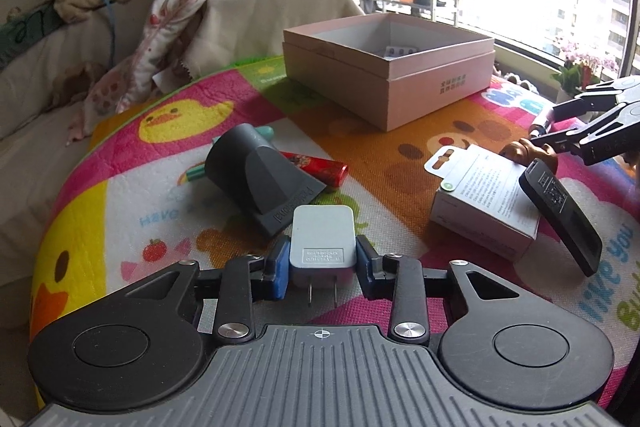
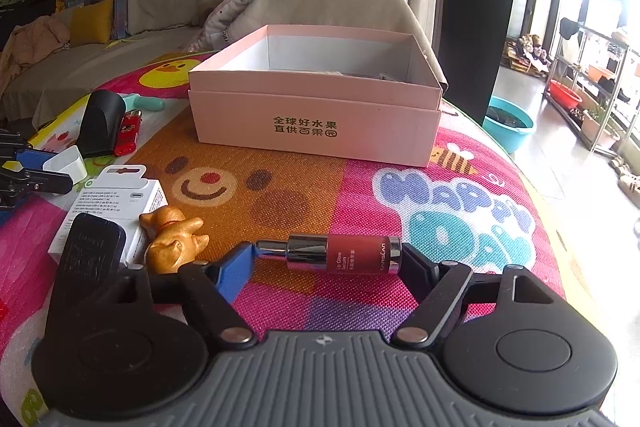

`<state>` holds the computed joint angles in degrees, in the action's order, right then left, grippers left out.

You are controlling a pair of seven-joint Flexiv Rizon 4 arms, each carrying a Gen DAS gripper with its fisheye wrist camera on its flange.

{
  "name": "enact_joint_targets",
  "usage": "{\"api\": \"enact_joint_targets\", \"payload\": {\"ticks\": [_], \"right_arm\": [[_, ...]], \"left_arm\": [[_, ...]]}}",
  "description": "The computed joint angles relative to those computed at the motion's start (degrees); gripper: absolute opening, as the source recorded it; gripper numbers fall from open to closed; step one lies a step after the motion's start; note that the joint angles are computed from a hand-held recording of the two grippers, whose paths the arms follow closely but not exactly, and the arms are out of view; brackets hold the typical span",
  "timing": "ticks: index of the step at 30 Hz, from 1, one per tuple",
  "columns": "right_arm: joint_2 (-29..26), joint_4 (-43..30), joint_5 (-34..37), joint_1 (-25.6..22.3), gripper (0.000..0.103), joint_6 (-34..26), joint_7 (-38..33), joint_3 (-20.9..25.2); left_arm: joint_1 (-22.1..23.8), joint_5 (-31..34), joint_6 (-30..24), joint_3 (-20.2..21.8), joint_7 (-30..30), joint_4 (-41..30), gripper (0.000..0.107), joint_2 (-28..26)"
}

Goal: Organize rigid objects

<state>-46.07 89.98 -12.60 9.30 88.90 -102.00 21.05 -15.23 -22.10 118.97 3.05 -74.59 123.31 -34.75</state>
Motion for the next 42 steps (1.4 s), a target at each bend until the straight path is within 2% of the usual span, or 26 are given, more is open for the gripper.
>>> {"api": "enact_joint_targets", "payload": {"ticks": [3,7,10,14,16,18,20,23,25,27,28,29,31,35,39,42], "right_arm": [[0.07,-0.07,0.12,-0.67,0.078,-0.56,-0.48,0.86],[0.61,0.38,0.72,-2.73,0.078,-1.2,-2.8,3.54],[0.81,-0.51,1.66,-4.78,0.078,-0.3,-4.72,6.69],[-0.03,-6.76,1.96,-6.34,0.078,1.69,-6.76,11.29],[-0.96,-12.01,1.14,-4.29,0.078,2.46,-6.44,10.41],[-2.43,-17.7,0.06,-0.32,0.078,2.18,-4.98,6.42],[-4.73,-23.51,-0.81,3.16,0.078,-0.95,-3.14,2.92],[-8.41,-29.95,-0.72,6.03,0.078,-6.75,-3.37,0.82],[-10.8,-32.61,-0.45,6.39,0.078,-9.83,-6.48,1.7],[-11.68,-33.23,0.39,7.74,0.078,-12.02,-5.83,-0.91],[-11.18,-31.7,1.29,8.37,0.078,-11.43,-4.66,-2.82],[-10.61,-30.01,2.3,8.04,0.078,-11.01,-5.31,-2.87],[-8.64,-24.54,4.04,5.85,0.078,-8.65,-9.18,-0.58],[-4.54,-14.79,5.2,3.33,0.079,-3.06,-11.81,0.3],[-1.72,-8.95,7.13,-3.61,0.079,-5.65,-14.41,8.31],[-0.47,-7.12,11.17,-10.13,0.081,-13.95,-18.89,16.54]], "left_arm": [[-0.65,0.07,0.38,-0.31,0.01,0.12,0.037,0.28],[3.36,4.93,1.96,-4.6,-3.48,-0.07,0.037,1.54],[8.18,10.53,1.17,-8.64,-6.23,-3.18,0.037,2.43],[14.37,17.5,-2.13,-14.63,-8.43,-14.44,0.037,1.4],[14.4,16.65,-5.63,-15.44,-8.99,-21.53,0.037,-0.67],[14.54,15.28,-9.61,-16.81,-9.44,-29.21,0.037,-4.22],[13.68,12.66,-14.66,-16.98,-9.71,-35.94,0.037,-7.78],[12.33,9.34,-21.03,-16.29,-9.48,-43.82,0.038,-12.92],[9.62,6.6,-26.16,-11.91,-10.54,-48.19,0.038,-15.97],[6.67,5.77,-28.58,-6.13,-13.51,-50.82,0.038,-18.24],[6.33,5.32,-28.03,-5.32,-13.59,-50.83,0.038,-18.89],[7.22,5.61,-26.46,-6.3,-13.55,-49.66,0.038,-18.96],[8.36,5.67,-22.44,-7.66,-14.34,-46.68,0.038,-18.37],[9.72,7.48,-11.76,-9.05,-15.86,-35.58,0.037,-13.12],[10.02,8.86,-4.37,-9.23,-18.72,-21.97,0.037,-6.15],[7.24,6.63,-0.18,-6.73,-21.53,-12.81,0.037,-2.31]]}}
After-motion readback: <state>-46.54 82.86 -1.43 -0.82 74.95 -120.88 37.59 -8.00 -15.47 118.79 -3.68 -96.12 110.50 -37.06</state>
